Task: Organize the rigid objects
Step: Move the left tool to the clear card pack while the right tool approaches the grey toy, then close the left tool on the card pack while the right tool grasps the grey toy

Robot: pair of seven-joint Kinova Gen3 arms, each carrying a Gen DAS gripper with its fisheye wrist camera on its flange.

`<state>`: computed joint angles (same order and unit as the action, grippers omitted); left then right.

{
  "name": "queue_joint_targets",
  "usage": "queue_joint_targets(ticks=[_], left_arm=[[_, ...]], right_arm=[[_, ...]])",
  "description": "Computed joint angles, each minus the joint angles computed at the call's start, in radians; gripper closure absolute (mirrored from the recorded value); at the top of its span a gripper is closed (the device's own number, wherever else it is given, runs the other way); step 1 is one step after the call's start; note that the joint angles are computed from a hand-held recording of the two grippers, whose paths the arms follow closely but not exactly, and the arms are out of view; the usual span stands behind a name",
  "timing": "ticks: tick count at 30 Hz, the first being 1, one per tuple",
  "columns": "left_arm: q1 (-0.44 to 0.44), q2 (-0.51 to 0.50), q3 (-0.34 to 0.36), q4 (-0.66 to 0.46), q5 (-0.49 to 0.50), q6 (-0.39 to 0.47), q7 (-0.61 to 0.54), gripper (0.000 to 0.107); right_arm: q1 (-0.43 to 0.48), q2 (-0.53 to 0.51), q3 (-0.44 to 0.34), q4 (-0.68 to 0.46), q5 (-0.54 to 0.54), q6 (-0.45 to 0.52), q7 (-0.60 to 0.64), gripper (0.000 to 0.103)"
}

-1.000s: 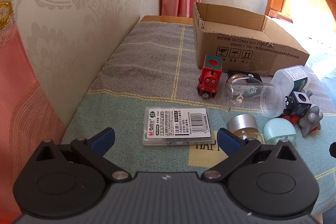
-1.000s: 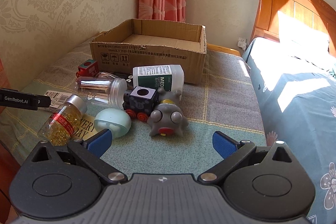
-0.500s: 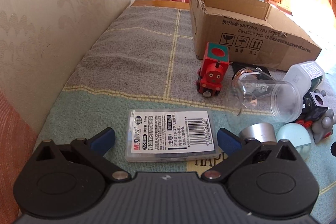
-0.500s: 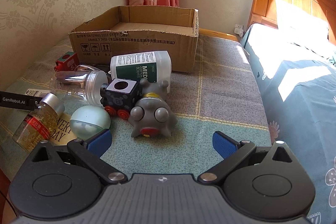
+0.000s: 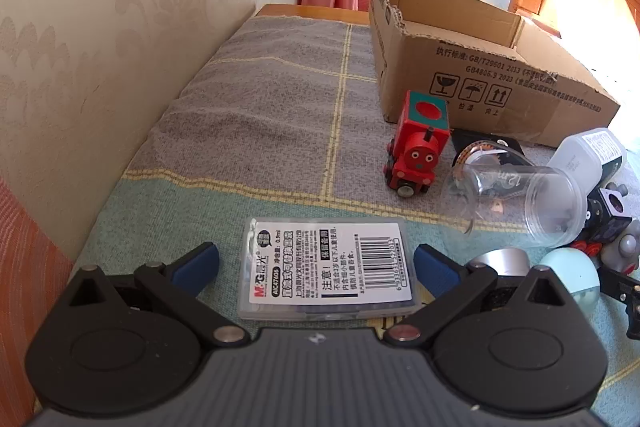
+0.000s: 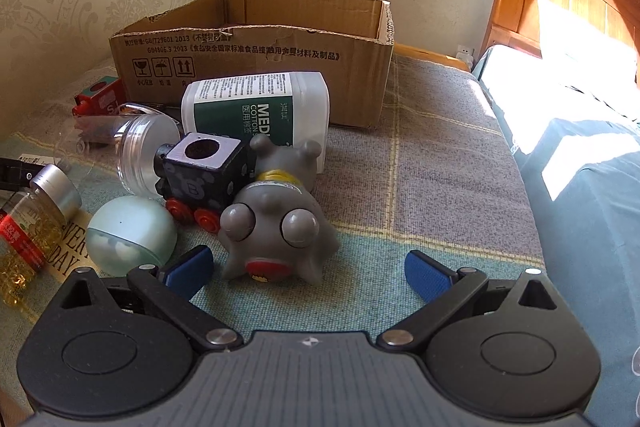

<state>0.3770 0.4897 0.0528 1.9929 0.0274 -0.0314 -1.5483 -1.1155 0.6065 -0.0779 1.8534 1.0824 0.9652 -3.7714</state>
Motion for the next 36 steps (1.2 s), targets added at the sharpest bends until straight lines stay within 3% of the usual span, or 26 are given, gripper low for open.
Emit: queue_joint_targets(ticks=[7, 15, 22, 25, 33, 36], left_arm=[[0.011, 0.001, -0.011, -0.007, 0.003, 0.009, 0.003, 0.005], [0.029, 0.001, -0.03, -0.005, 0.01, 0.004, 0.01, 0.005], [0.021, -0.001, -0.022, 0.002, 0.009, -0.005, 0.008, 0.005], [0.013, -0.003, -0.014, 0.014, 0.008, -0.023, 0.006, 0.005], [-0.005, -0.009, 0.003, 0.023, 0.007, -0.025, -0.004, 0.005], [-0.007, -0.01, 0.005, 0.023, 0.007, -0.023, -0.007, 0.005]], right_arm=[[-0.009, 0.015, 0.005, 0.072, 0.168, -0.019, -0.137, 0.0], [0.007, 0.026, -0.032, 0.052, 0.192, 0.029, -0.009, 0.001], [0.024, -0.005, -0.057, 0.099, 0.273, -0.013, -0.04, 0.031], [0.011, 0.002, -0.068, 0.088, 0.253, 0.023, -0.039, 0.039], [-0.04, -0.022, -0.095, 0.082, 0.132, 0.083, -0.063, 0.04], [-0.068, -0.053, -0.106, 0.108, 0.1, 0.067, -0.129, 0.04]])
